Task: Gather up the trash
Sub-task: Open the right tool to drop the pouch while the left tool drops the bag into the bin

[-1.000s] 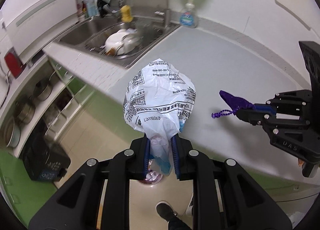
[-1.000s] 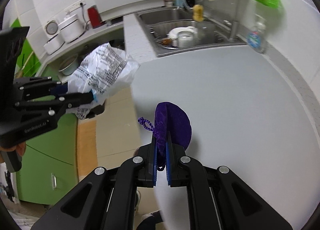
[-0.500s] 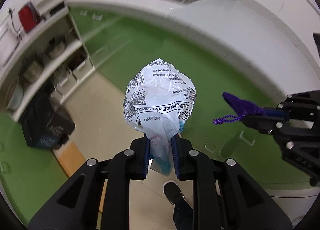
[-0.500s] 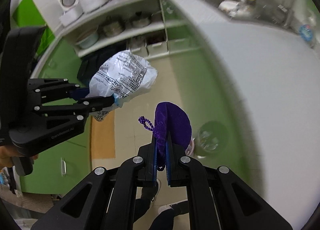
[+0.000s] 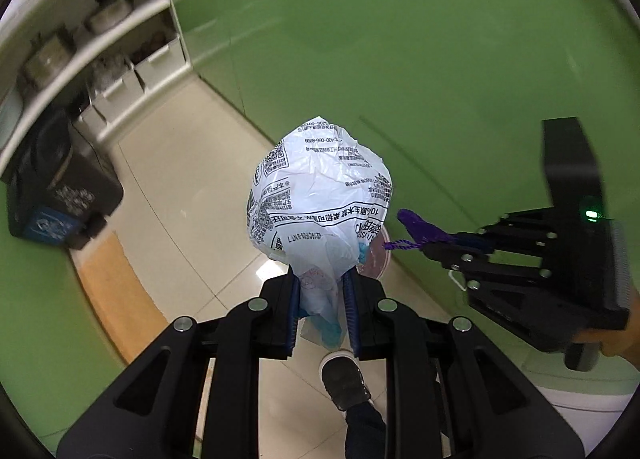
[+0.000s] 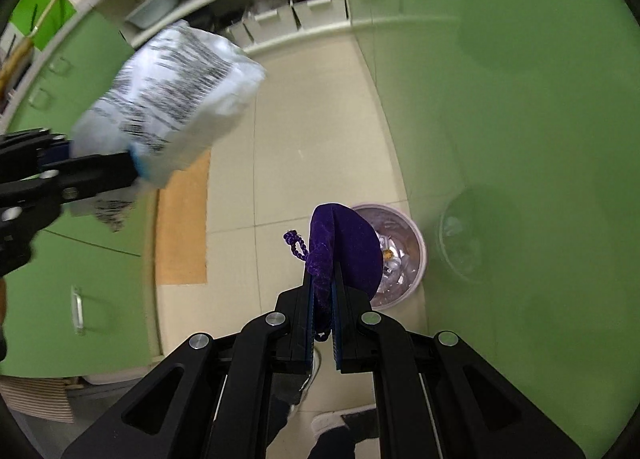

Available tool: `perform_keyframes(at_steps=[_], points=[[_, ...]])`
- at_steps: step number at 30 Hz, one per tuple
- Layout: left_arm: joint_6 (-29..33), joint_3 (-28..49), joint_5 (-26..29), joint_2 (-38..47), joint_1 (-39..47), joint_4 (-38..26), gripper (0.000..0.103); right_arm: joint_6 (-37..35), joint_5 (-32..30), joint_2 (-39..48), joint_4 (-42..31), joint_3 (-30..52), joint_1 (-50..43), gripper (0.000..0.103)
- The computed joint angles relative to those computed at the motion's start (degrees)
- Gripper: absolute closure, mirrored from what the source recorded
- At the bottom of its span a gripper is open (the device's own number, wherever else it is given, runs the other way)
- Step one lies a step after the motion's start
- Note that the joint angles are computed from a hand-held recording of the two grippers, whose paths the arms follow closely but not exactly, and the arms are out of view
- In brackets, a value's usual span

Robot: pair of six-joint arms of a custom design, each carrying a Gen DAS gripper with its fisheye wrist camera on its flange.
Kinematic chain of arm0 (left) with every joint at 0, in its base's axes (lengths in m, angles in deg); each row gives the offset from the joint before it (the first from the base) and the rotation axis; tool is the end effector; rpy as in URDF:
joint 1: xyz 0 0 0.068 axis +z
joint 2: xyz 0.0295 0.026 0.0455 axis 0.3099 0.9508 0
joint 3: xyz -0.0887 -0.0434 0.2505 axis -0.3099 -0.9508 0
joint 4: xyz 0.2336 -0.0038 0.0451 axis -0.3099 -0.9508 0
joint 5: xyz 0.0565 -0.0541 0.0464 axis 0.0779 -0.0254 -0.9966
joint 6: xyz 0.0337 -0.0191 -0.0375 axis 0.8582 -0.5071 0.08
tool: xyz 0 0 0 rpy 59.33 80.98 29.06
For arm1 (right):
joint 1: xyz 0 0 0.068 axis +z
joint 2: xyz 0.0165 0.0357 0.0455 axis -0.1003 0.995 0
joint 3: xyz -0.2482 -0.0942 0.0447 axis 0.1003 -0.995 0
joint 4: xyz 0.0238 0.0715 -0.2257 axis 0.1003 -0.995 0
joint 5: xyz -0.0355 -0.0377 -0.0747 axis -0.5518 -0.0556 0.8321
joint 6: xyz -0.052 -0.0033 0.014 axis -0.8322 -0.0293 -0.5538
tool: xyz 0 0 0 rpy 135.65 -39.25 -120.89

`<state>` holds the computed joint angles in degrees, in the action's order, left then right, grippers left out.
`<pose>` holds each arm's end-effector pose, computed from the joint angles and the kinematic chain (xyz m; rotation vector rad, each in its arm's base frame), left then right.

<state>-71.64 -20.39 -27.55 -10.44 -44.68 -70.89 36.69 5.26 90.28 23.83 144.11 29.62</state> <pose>0.0808 -0.1367 0.2476 -0.0974 2.7955 -0.1419 0.2505 0.1760 0.1593 -0.8743 2.6312 0.1011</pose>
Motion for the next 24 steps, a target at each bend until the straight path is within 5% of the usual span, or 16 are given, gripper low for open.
perform_keyframes(at_steps=[5, 7, 10, 24], points=[[0.2, -12.7, 1.5, 0.4, 1.5, 13.4, 0.084, -3.6, 0.1, 12.1, 11.1, 0.2, -2.4, 0.085], [-0.1, -16.0, 2.1, 1.4, 1.7, 17.6, 0.084, -4.3, 0.4, 15.1, 14.3, 0.2, -3.0, 0.044], [0.4, -19.4, 3.1, 3.2, 2.6, 22.9, 0.084, -5.1, -0.9, 14.9, 18.0, -2.2, -4.5, 0.013], [8.7, -19.6, 8.2, 15.6, 7.4, 36.3, 0.084, -1.7, 2.8, 2.1, 13.4, -9.9, -4.2, 0.006]])
